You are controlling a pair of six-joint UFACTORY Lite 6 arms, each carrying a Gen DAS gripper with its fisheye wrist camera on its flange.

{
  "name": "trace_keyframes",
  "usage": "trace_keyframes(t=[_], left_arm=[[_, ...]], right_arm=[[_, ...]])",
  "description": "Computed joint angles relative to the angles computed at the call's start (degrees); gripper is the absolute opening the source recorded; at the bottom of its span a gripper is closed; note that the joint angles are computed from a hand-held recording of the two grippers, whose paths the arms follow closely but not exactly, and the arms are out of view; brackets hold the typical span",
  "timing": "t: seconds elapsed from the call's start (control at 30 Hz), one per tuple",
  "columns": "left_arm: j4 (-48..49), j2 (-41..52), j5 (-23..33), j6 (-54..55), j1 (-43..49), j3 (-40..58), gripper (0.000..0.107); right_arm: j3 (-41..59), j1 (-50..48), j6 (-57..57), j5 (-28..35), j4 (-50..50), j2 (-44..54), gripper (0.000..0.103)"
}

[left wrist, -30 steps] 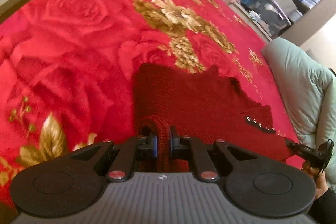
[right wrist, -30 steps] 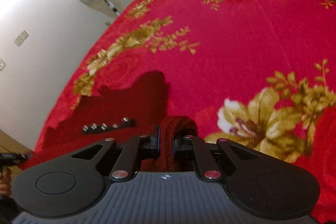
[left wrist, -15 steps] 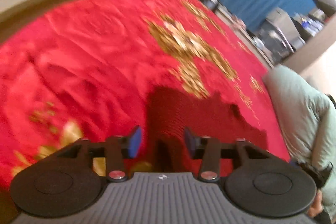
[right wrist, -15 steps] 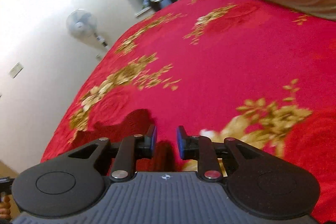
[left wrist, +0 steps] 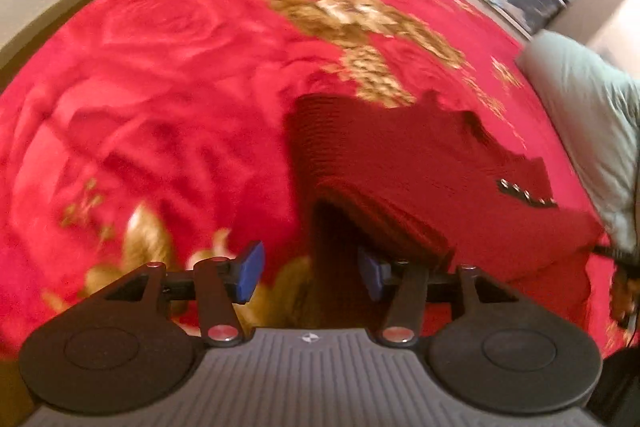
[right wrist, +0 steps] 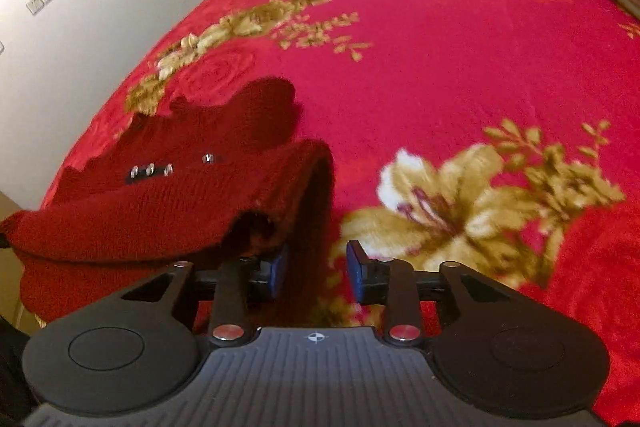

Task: Fold small clothes
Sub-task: 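Grasp the folded sweater edge again with both tools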

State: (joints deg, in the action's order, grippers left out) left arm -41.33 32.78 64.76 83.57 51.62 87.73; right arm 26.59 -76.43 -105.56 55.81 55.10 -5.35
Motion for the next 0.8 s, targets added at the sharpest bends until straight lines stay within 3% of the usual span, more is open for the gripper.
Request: trace_keyframes(t=[0.3,0.37,0.4,0.47,0.53,0.57,0.7,0.77,0.8], left_arm=[[-4.09,-1.81,-6.97,-4.09,-7.06,-2.71,0.057],[-4.26,-1.91,-8.66,-5.19,-8.67,-2.86,0.053],[-4.27,-1.64,-8.92,-5.46,-9.09,-2.58,0.050],[-4.95,-1.36,-8.66,-4.76,-9.67,-2.56,0.023],[-7.24,-1.97,-8.93,-1.25,-9.74,-3.53,0.016],[-9.14,-2.49,-9.22,0.81,-9.48,-4.04,0.015],[-17.14,-0.81,-7.85,0.04,-7.31,-1.25,0.015],[-13.77,-0.19,-13.91,-4.62,-9.72,-1.17,0.015],[-9.93,0.22,-17.16,-7.95,-11.43,-1.18,0.015]], right_arm=[[-0.74,5.93,-4.61,0.11,15.70,4.50,0.039],[0.63,6.86,-4.00,1.02,17.64,7.17,0.039],[1.18,7.10,-3.86,1.46,17.99,8.10,0.039],[2.07,8.09,-4.01,1.72,18.73,9.62,0.040],[2.79,9.03,-4.64,1.48,19.01,10.63,0.031],[2.75,8.85,-5.29,2.15,19.30,10.48,0.013],[4.20,5.03,-4.11,12.66,22.72,12.63,0.011],[4.03,6.38,-3.37,10.71,25.04,12.48,0.011],[3.39,8.61,-3.73,6.27,26.52,11.65,0.011]])
